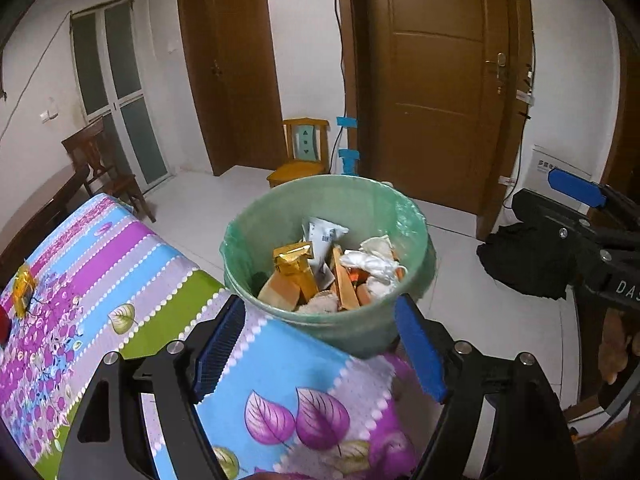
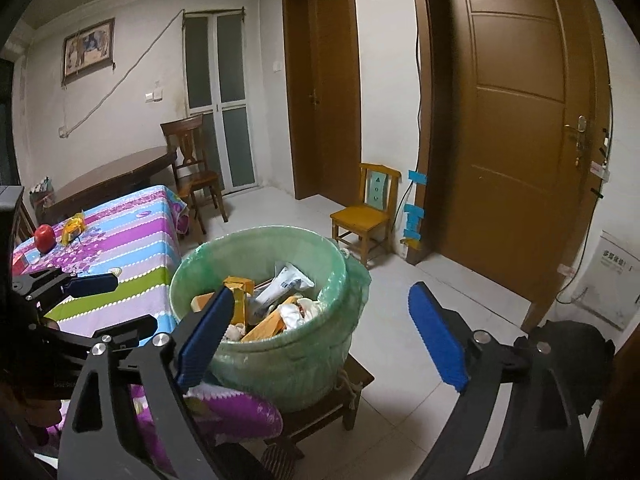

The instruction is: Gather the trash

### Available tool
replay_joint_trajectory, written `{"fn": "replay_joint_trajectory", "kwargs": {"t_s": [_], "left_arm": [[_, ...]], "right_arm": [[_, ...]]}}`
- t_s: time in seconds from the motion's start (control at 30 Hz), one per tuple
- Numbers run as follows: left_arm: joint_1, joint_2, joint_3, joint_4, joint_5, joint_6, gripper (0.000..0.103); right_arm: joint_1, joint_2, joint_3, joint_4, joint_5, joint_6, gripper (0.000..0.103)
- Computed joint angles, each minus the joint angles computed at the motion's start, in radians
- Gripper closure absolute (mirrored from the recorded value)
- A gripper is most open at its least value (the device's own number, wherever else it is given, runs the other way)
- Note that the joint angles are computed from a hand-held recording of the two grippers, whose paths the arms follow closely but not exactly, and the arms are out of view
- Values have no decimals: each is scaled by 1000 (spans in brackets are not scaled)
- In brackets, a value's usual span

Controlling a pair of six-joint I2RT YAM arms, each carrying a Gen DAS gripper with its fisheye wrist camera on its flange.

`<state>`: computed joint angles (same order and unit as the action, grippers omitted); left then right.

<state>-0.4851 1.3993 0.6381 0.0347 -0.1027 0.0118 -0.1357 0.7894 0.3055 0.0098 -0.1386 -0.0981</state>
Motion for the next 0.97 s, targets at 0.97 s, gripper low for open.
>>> {"fn": "replay_joint_trajectory", "kwargs": {"t_s": [0.97], "left_arm": [[-39, -94, -39, -51, -56, -41, 28]], "right_arm": [[89, -132, -53, -36, 90, 23, 7]]}}
